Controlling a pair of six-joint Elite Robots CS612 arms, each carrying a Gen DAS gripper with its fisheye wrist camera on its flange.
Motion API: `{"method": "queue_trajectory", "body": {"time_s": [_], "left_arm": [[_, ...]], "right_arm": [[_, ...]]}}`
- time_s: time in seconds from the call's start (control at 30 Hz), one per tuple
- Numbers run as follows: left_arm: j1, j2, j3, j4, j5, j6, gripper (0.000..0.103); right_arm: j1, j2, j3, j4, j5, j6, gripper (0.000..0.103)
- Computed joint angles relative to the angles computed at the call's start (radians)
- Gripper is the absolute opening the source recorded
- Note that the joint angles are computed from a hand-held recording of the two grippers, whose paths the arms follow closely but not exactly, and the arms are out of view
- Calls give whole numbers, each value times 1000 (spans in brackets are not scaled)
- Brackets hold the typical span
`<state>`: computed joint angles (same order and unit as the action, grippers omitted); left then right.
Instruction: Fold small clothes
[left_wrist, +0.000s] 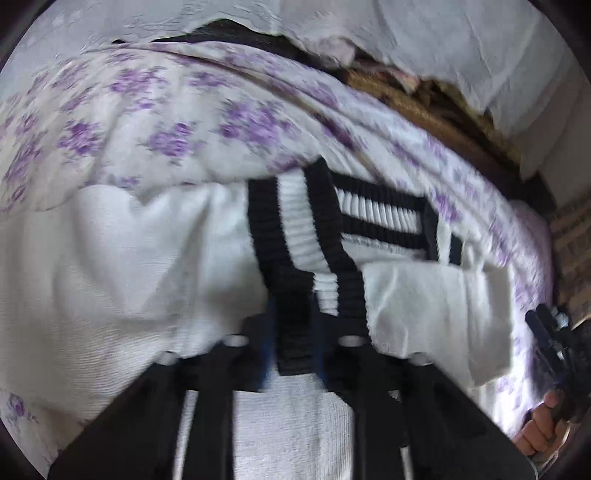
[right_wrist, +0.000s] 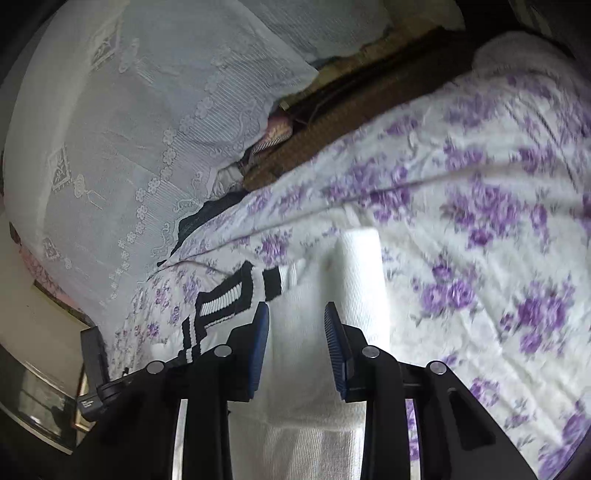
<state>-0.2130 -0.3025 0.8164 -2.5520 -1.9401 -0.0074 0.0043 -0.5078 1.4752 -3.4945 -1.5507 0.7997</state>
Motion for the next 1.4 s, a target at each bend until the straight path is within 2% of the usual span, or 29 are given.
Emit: {"method": "queue_trajectory", "body": {"time_s": [0.03, 0.07, 0.13, 0.23, 0.33, 0.4, 0.47, 0.57, 0.63, 0.7, 0.8, 0.93, 1.1, 1.2, 1.33, 1.4], "left_arm": [[12, 4, -6, -4, -36, -19, 5], [14, 3, -3, -20, -31, -32, 0], [15, -1, 15, -66, 17, -37, 0], [28, 18, -18, 23, -82, -9, 1], [18, 22, -25, 47, -39, -8, 8], [18, 31, -43, 63, -55, -21, 9], [23, 40, -66, 93, -102, -19, 12], [22, 26, -38, 55, -95, -31, 32], [25, 17, -16, 5, -97, -46, 51], [35, 25, -28, 14, -153, -64, 55], [44, 38, -57, 82, -242, -68, 55], [41, 44, -66, 147, -310, -49, 55], [48, 32, -22, 95, -388, -86, 56], [57, 27, 3, 61, -415, -134, 65], [58, 33, -4, 91, -454, -150, 66], [52, 26, 3, 88, -423, -141, 66]], "right_arm": [[3, -2, -6, 7, -16, -12, 32], [5, -4, -10, 12, -27, -24, 32], [10, -3, -28, 42, -55, -55, 32], [18, 5, -43, 79, -111, -78, 32], [18, 10, -48, 122, -147, -85, 32], [14, 10, -41, 117, -138, -71, 32], [11, 9, -36, 106, -128, -64, 32], [13, 7, -30, 97, -127, -71, 33], [13, 8, -30, 96, -125, -67, 33], [13, 9, -31, 98, -123, -66, 33], [11, 11, -32, 100, -119, -55, 33], [7, 15, -30, 95, -108, -43, 33], [2, 17, -26, 84, -98, -26, 33], [-1, 18, -24, 76, -84, -11, 33], [-2, 20, -27, 83, -73, -8, 33], [-2, 22, -30, 87, -70, -6, 33]]}}
